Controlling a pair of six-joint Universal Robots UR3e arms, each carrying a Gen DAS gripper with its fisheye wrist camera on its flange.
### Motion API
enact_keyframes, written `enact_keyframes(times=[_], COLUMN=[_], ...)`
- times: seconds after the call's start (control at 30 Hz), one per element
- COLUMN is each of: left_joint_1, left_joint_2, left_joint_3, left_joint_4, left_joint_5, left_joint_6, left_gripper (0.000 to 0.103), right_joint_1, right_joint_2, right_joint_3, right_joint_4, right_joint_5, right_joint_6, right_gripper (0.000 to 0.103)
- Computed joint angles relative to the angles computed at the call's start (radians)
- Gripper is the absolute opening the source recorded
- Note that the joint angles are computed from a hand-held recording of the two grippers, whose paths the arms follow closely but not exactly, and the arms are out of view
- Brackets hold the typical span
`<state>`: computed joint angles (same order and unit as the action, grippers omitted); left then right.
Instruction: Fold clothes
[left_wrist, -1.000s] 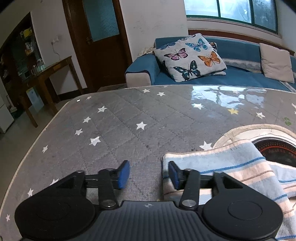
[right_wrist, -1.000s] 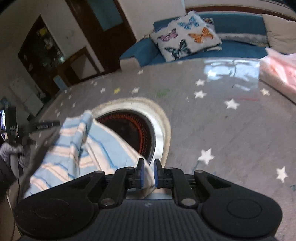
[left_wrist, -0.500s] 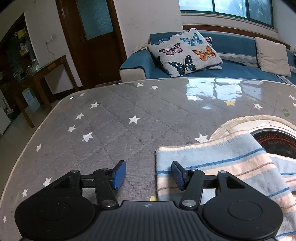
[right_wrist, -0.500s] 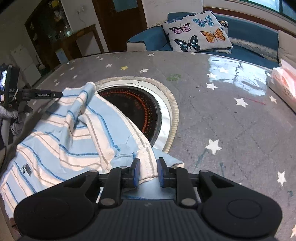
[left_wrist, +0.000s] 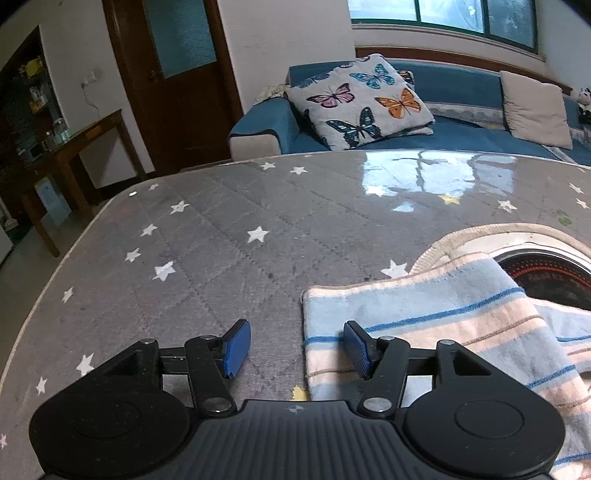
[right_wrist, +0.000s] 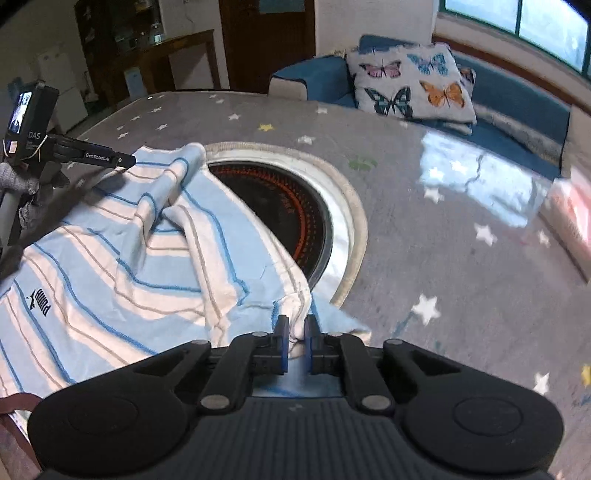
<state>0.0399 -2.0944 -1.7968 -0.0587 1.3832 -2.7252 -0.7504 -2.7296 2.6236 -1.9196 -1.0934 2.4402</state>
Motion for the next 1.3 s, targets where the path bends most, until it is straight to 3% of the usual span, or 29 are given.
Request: enact_keyframes(times=[0.13,0.3,0.37,0.43,0.57,0.73,0.97,1.2,1.3], left_joint_1=[0.000,0.000,0.012,0.015,-0.012,-0.030,-0.051,-0.124,-0.159], left_joint_2=[-0.019,-0.043,-0.044,-0.044,-0.058,-0.085,-0.139,-0.304,-0.381], left_joint_3=[0.032,0.078,0.081,0.081,0.070,0.049,0.120,0.370,0.465], left_joint_4=[-0.021,-0.052,-0.065,-0.074,-0.016,0.142,0.250,0.146,0.105], left_joint_5=[-0.010,-0.027,-0.068,-0.097,-0.067,-0.004,0.034,0.131,0.228], left_joint_6=[-0.003,-0.011,0.002,0.019,0.047,0.045,0.026,0.059,0.048], left_gripper=[0.059,0.056,0.041,0.020,0.003,0.001,0.001,0.002,0.006], right_joint_1=[0.057,0.192,0.242,0.277,0.321,0.364,0.378,0.387,0.368], right_joint_2=[0.090,0.364,0.480,0.594,0.787,0.985,1.224,1.454,1.528], right_joint_3=[-0.006,-0.029,-0.047,-0.078,-0.147,-0.202,-0.274,-0.413,-0.468], right_joint_4=[-0.174,-0.573,-0.739,-0.871,-1.044,-1.234,-1.432,-1.492,-1.451], right_joint_5=[-0.041,-0.164,-0.219,-0.261,-0.327,-0.421,-0.487,-0.519,-0.505], right_joint_6=[0.046,0.130,0.157,0.181,0.228,0.246,0.282,0.330,0.360], right_gripper=[0.006,0.006,0.006,0.006,0.006,0.005,0.005,0.005,0.006])
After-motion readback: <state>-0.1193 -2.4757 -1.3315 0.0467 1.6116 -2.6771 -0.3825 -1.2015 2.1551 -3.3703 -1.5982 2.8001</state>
